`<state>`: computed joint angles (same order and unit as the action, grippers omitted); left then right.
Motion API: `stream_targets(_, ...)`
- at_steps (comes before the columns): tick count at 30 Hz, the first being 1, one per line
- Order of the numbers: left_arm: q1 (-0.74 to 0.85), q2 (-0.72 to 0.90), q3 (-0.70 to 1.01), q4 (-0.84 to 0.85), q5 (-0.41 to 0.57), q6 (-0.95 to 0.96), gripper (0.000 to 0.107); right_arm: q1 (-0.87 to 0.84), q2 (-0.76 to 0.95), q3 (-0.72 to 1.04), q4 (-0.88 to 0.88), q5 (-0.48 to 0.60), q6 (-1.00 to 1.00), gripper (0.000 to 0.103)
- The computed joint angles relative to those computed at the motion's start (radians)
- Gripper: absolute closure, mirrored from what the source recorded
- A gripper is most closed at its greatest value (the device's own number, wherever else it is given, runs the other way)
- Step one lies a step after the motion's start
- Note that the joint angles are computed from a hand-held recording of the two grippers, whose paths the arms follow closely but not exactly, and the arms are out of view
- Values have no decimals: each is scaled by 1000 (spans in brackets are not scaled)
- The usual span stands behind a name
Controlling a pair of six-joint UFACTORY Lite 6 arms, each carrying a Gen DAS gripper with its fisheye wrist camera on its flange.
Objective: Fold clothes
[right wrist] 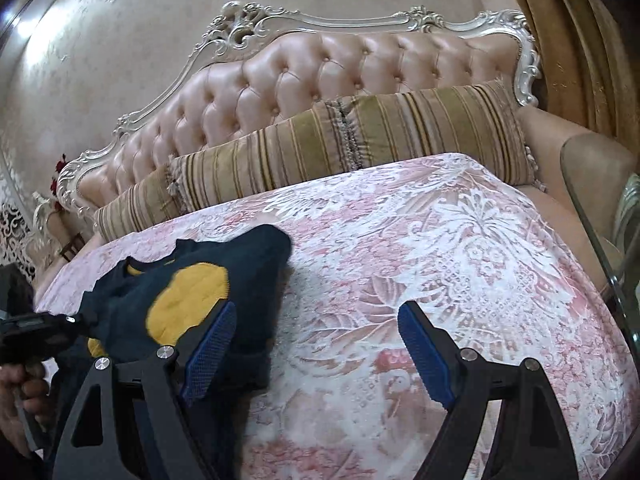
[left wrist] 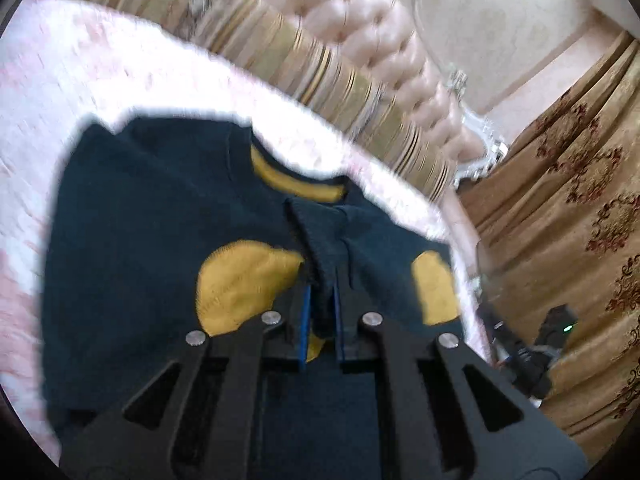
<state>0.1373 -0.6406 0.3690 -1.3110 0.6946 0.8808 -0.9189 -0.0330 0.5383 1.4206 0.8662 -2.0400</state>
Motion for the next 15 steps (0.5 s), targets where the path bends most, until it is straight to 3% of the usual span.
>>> stream_targets(5, 233, -54, 2, 119, 111, -15, 96, -17, 88, 68, -83, 86, 82, 19)
stream_targets(10, 260, 94, -41, -4, 68, 177, 96, 155, -185, -122, -25, -168, -141, 19)
stream_targets(12, 212, 144, -45, -59, 17, 231, 96, 198, -283, -184, 2, -212, -191, 19)
stream_targets(15, 247, 98, -49, -34, 65, 231, 96, 251, -409, -249, -18, -248, -192, 19)
